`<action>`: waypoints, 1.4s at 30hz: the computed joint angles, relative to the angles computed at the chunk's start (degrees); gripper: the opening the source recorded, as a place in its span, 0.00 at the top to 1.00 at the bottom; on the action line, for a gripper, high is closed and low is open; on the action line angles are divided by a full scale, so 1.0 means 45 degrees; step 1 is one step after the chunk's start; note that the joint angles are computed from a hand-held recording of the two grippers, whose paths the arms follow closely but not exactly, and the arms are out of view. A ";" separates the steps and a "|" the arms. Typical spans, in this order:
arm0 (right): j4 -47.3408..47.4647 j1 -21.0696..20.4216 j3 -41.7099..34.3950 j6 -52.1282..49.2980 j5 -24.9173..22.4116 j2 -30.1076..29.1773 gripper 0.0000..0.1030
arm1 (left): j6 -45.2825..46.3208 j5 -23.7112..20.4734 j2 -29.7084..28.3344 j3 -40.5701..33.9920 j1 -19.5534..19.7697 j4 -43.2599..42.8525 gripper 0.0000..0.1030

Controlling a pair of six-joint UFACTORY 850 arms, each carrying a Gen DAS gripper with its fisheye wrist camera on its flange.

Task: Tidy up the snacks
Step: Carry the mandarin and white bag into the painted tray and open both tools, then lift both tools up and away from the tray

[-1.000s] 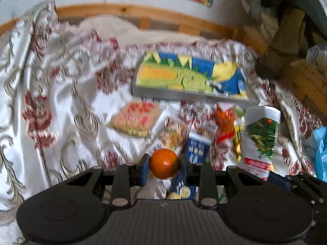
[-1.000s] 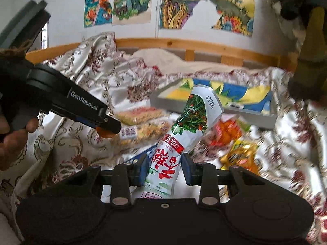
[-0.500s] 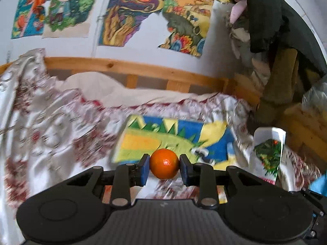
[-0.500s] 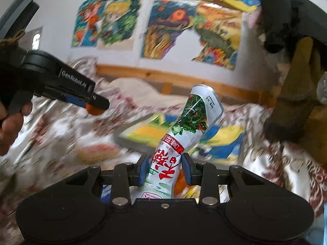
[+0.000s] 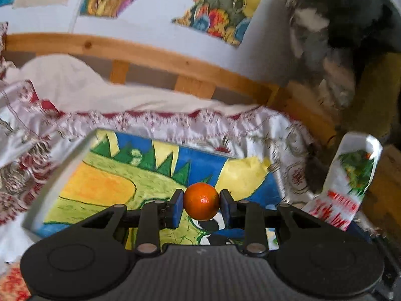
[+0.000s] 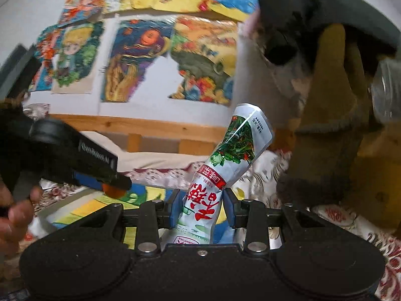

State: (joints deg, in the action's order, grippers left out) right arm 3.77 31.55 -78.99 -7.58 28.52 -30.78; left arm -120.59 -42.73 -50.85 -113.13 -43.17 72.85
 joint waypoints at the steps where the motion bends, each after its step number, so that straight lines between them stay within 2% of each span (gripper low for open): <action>1: -0.0028 -0.0038 -0.0244 -0.0031 0.0019 -0.0203 0.63 | 0.0434 -0.0011 -0.0253 -0.0355 0.0061 -0.0454 0.67; 3: 0.0188 -0.0003 -0.0614 -0.0203 0.0110 -0.0514 0.63 | 0.1056 0.0032 -0.0616 -0.0812 0.0156 -0.1171 0.67; 6: 0.0013 -0.0032 -0.1208 0.0068 -0.0333 -0.0996 0.63 | 0.2054 -0.0092 -0.0913 -0.1254 0.0245 -0.2192 0.67; 9: -0.0615 -0.0083 -0.1799 0.0836 -0.1369 -0.1434 0.63 | 0.3362 -0.0326 -0.1178 -0.1762 0.0320 -0.3376 0.67; 18: -0.4788 -0.0194 -0.2667 0.5237 -0.3679 -0.1912 0.60 | 0.5579 -0.0793 -0.1583 -0.2431 0.0381 -0.5230 0.67; 22: -0.5678 -0.0171 -0.2859 0.6108 -0.4161 -0.2059 0.56 | 0.5655 -0.0864 -0.1643 -0.2426 0.0369 -0.5487 0.67; 26: -0.4875 -0.0163 -0.2836 0.5341 -0.4174 -0.2069 0.50 | 0.6000 -0.0973 -0.1683 -0.2565 0.0387 -0.5769 0.66; 27: -0.4842 -0.0177 -0.2827 0.5339 -0.4207 -0.2059 0.48 | 0.5921 -0.0952 -0.1629 -0.2495 0.0394 -0.5838 0.64; 30: -0.5277 -0.0221 -0.2622 0.5823 -0.4200 -0.1893 0.48 | 0.4940 -0.0596 -0.1170 -0.1719 0.0390 -0.5542 0.54; 32: -0.4775 -0.0217 -0.2423 0.5280 -0.4112 -0.1720 0.44 | 0.4275 -0.0480 -0.0866 -0.1241 0.0350 -0.5261 0.43; 36: -0.3590 -0.0201 -0.1832 0.4225 -0.3662 -0.1187 0.36 | 0.3114 -0.0544 -0.0301 -0.0514 0.0145 -0.4614 0.32; 38: -0.3123 -0.0204 -0.1435 0.3762 -0.3329 -0.0821 0.29 | 0.2601 -0.0799 0.0015 -0.0176 -0.0038 -0.4032 0.23; 42: -0.2070 -0.0176 -0.0372 0.2751 -0.2407 0.0158 0.16 | 0.1446 -0.1642 0.0803 0.0676 -0.0575 -0.2461 0.11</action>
